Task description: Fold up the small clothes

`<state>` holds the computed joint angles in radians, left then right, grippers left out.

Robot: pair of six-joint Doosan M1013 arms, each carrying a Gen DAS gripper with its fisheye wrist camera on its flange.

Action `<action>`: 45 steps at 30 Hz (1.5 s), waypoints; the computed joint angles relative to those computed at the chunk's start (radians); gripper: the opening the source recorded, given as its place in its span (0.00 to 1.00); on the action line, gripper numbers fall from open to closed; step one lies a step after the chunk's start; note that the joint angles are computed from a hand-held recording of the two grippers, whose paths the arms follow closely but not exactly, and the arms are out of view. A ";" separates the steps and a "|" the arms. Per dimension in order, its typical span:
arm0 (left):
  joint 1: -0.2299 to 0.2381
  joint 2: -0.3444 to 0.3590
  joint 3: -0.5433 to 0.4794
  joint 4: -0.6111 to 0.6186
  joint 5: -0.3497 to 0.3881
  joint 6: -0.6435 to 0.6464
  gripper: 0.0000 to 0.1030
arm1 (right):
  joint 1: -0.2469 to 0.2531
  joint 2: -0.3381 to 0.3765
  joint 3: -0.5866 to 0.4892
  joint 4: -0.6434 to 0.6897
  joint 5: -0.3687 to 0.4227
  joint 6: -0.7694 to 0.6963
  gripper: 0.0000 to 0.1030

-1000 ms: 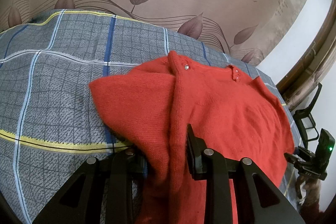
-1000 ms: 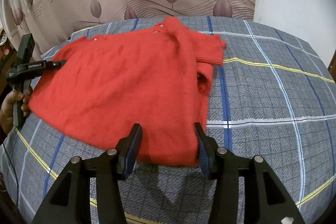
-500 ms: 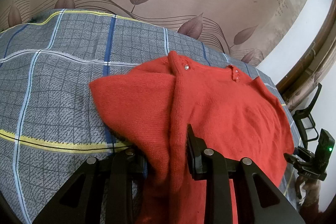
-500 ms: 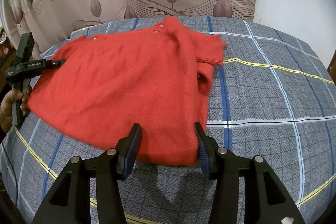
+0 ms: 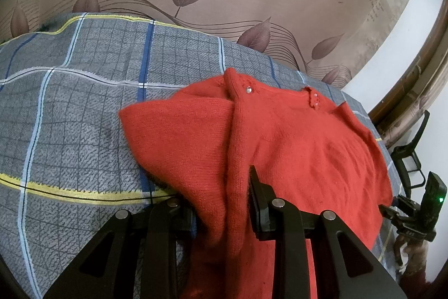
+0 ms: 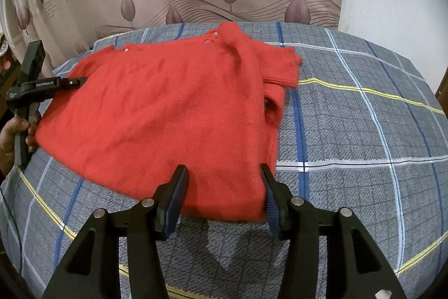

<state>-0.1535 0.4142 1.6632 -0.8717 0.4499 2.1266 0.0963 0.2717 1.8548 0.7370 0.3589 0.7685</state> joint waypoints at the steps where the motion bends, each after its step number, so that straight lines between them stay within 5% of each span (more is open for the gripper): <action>1: 0.000 0.000 0.000 0.004 -0.001 -0.002 0.28 | 0.001 -0.001 0.001 -0.003 -0.001 0.002 0.46; 26: -0.040 -0.010 -0.010 0.281 -0.055 -0.249 0.23 | 0.007 -0.001 0.000 -0.059 -0.007 0.045 0.48; 37: -0.061 -0.010 -0.049 0.503 0.005 -0.465 0.19 | 0.007 -0.002 0.000 -0.064 -0.006 0.050 0.48; 45: -0.099 -0.035 -0.066 0.495 0.054 -0.547 0.18 | -0.021 -0.005 0.003 0.086 0.024 -0.049 0.48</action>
<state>-0.2526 0.3797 1.5972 -0.3771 0.5039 1.5796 0.0750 0.2669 1.8576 0.8230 0.3832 0.7193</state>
